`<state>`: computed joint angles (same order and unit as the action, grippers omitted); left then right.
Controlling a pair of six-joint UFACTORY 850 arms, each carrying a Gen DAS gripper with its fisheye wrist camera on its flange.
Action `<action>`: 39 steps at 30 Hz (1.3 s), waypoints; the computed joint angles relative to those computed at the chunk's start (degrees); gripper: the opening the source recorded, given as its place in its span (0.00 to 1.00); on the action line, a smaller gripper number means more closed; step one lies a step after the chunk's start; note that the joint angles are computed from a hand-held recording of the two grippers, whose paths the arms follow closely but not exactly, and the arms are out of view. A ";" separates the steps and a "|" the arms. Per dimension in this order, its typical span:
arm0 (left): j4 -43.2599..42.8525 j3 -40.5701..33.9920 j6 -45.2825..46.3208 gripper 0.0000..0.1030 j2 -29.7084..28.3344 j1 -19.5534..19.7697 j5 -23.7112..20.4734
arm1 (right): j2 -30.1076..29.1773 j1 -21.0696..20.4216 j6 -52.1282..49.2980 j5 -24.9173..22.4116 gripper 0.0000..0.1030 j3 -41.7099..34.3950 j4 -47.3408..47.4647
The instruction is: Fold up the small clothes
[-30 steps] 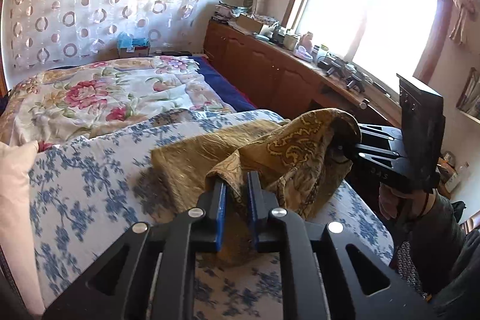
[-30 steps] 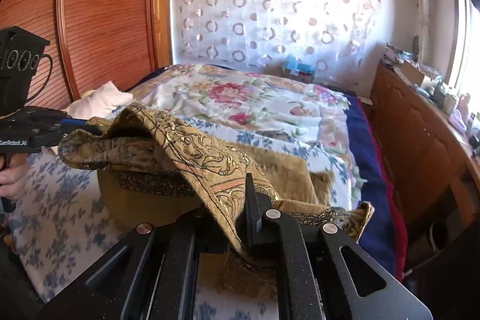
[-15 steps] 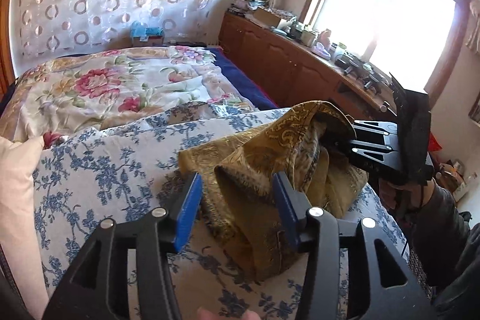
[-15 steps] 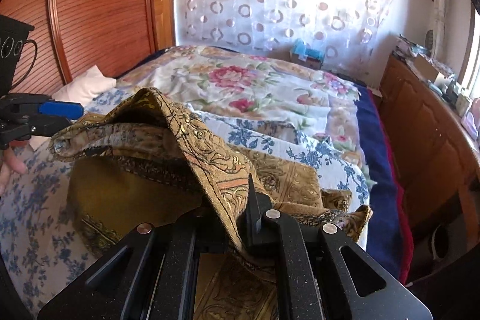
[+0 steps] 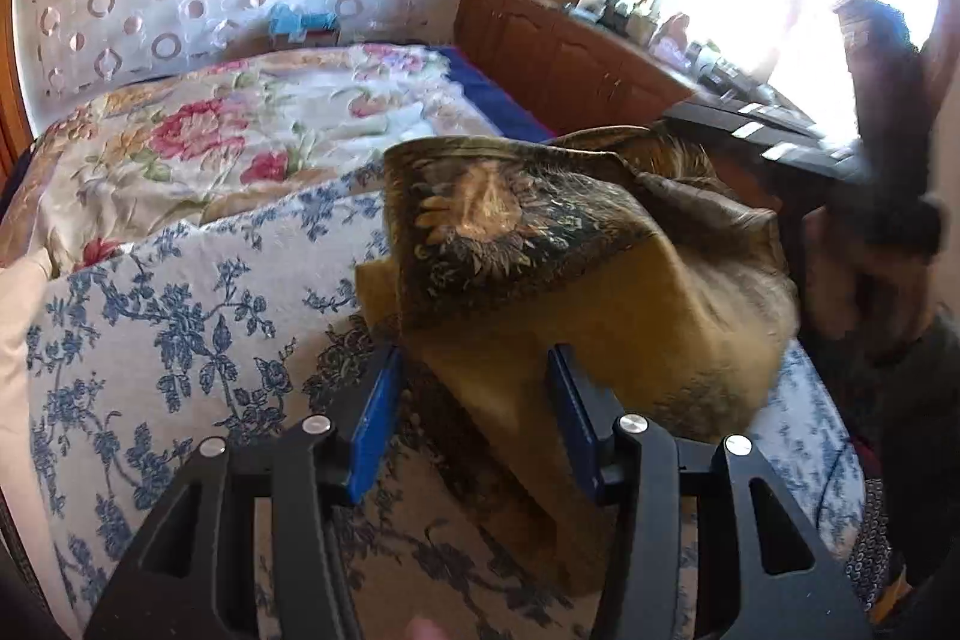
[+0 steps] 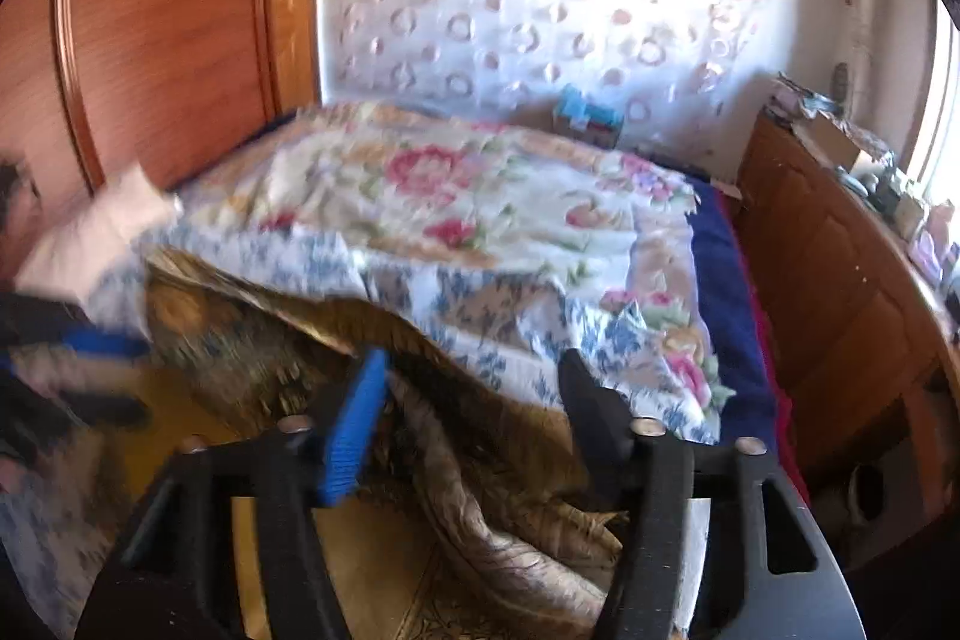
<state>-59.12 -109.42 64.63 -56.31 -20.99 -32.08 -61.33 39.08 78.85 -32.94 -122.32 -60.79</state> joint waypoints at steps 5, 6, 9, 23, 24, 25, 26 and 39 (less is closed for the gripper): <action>4.04 -3.68 -5.35 0.48 -2.97 0.01 0.25 | 4.97 0.50 5.40 -2.73 0.63 7.47 -3.38; 4.50 -3.95 -6.02 0.48 -3.25 0.05 0.31 | 5.77 0.56 6.01 -3.03 0.64 8.94 -3.26; 5.50 -5.11 -7.84 0.49 -4.37 0.18 -0.36 | 8.31 0.63 9.19 -3.13 0.68 14.07 -3.29; 0.65 -1.70 0.00 0.49 -3.03 -0.46 4.50 | 9.56 -0.46 7.60 -5.39 0.71 20.16 3.01; 0.48 -1.55 0.33 0.49 -2.96 -0.48 4.70 | 9.65 -1.00 9.93 -5.50 0.71 20.61 1.54; 0.52 -1.56 0.39 0.49 -2.97 -0.49 4.74 | 9.64 -1.41 12.40 -6.32 0.71 20.69 0.07; 0.89 -1.71 -0.01 0.49 -3.03 -0.49 4.65 | 9.57 -1.76 15.25 -8.20 0.71 20.58 -1.17; 7.42 -9.50 -10.65 0.49 -6.98 0.24 -1.78 | 10.48 -2.27 15.11 1.81 0.75 22.29 0.17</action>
<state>-51.70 -118.92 53.98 -63.30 -20.75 -33.87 -50.85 36.80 93.95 -31.13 -100.03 -60.61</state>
